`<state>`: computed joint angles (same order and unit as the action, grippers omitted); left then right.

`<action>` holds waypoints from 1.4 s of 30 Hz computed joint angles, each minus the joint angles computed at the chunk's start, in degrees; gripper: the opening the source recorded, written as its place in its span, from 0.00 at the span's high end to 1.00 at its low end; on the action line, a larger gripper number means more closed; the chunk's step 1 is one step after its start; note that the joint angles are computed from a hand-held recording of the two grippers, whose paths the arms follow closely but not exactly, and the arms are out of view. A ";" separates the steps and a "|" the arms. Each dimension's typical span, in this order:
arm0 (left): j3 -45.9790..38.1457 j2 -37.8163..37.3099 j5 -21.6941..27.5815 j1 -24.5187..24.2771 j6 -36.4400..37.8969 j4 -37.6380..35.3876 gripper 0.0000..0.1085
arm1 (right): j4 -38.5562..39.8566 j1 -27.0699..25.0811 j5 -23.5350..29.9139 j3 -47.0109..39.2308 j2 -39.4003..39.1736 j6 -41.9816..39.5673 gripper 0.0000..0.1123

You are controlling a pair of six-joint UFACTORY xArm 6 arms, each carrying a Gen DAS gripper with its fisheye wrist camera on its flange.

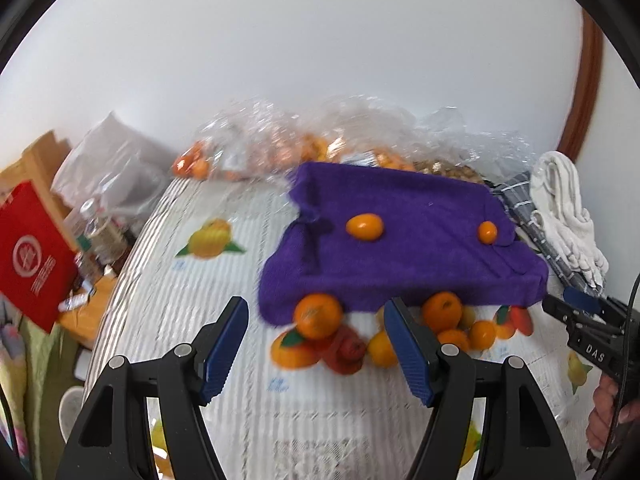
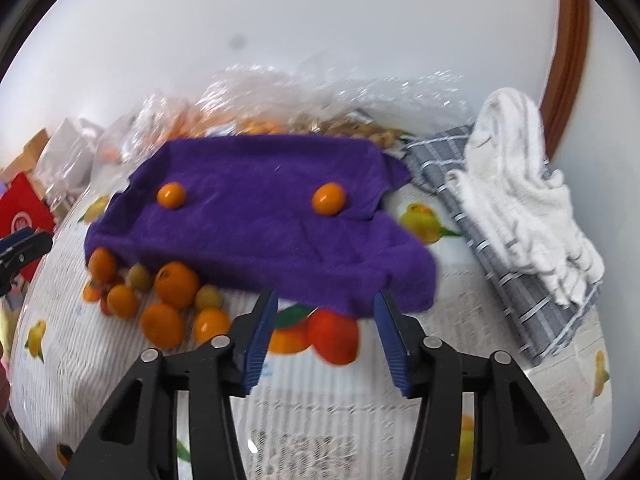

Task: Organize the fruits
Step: 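Lift both open tools away from the towel, then grasp a small orange with the right tool while the left tool grasps a tangerine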

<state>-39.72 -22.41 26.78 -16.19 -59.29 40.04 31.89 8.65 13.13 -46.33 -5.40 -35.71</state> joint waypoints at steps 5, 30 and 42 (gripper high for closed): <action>4.62 -4.09 1.27 0.50 -3.13 2.68 0.37 | 7.51 1.84 2.26 1.71 -0.85 -5.94 0.55; 11.90 -0.30 -13.98 3.46 -0.61 -7.26 0.54 | 24.35 5.52 2.22 -1.83 6.01 -23.14 0.73; 3.04 10.45 -17.58 6.69 -3.78 -3.16 0.54 | 31.64 0.87 -1.24 -0.20 6.44 -32.14 0.73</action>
<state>-36.68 -11.97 9.19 -9.50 -63.06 36.88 63.52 9.52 11.90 -46.53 1.04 -67.84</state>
